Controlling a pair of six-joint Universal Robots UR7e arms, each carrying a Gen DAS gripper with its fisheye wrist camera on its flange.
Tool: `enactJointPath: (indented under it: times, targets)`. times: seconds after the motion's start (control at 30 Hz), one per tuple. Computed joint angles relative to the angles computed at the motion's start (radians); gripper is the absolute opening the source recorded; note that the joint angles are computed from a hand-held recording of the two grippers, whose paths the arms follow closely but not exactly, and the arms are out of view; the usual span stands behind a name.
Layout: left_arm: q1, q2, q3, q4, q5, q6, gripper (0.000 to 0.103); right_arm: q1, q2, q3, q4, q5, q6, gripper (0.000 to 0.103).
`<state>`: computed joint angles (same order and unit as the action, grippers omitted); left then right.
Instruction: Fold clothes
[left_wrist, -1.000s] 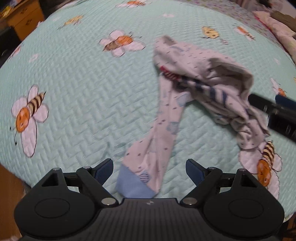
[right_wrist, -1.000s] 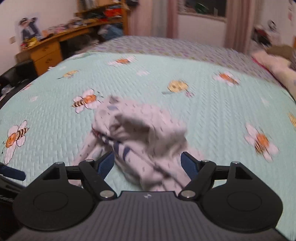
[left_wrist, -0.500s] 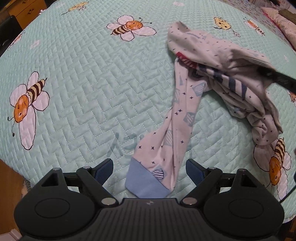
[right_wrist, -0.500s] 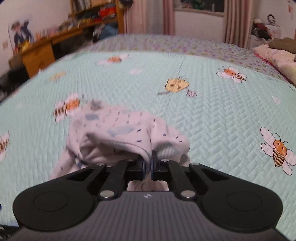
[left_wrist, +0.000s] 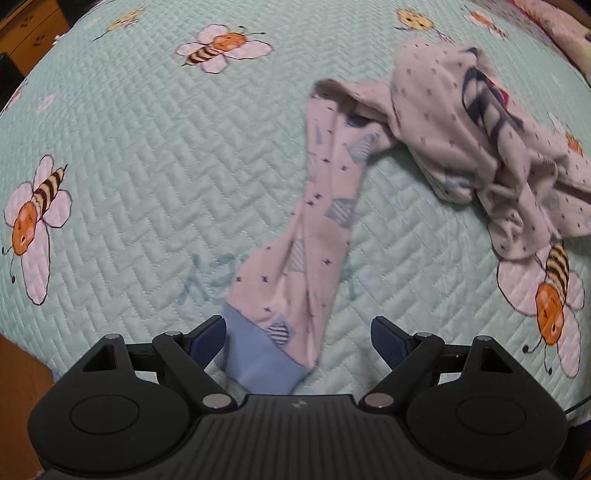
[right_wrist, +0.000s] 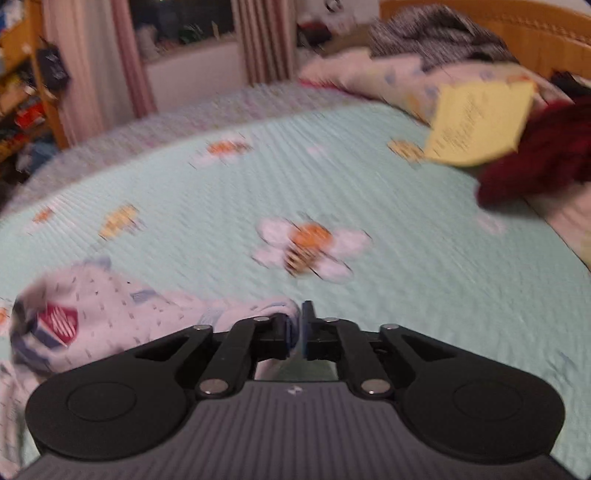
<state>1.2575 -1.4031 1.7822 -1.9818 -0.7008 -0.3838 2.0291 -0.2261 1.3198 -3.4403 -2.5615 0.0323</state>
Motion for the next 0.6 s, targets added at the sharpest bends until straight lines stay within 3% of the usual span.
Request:
enactJointPath:
  times: [0.1,0.17,0.23,0.3,0.4,0.6]
  targets:
    - [-0.008,0.005,0.006,-0.015,0.023,0.023,0.087,-0.001,-0.023,0.034,0.057,0.045,0.118,0.032]
    - [-0.010,0.010,0.006,-0.032,0.039,0.039,0.087,0.013,-0.037,0.067,0.042,0.083,0.165,0.039]
    - [0.002,0.023,-0.005,-0.068,0.047,0.064,0.087,0.024,-0.042,0.077,0.013,0.126,0.189,0.054]
    - [0.027,0.042,-0.028,-0.105,0.043,0.081,0.089,0.031,-0.037,0.074,-0.014,0.188,0.125,0.067]
    - [0.076,0.070,-0.076,-0.158,0.014,0.088,0.089,0.029,-0.009,0.039,-0.024,0.223,-0.016,0.071]
    - [0.126,0.168,-0.190,-0.228,0.022,0.169,0.087,-0.012,-0.003,0.071,-0.035,0.203,0.024,0.074]
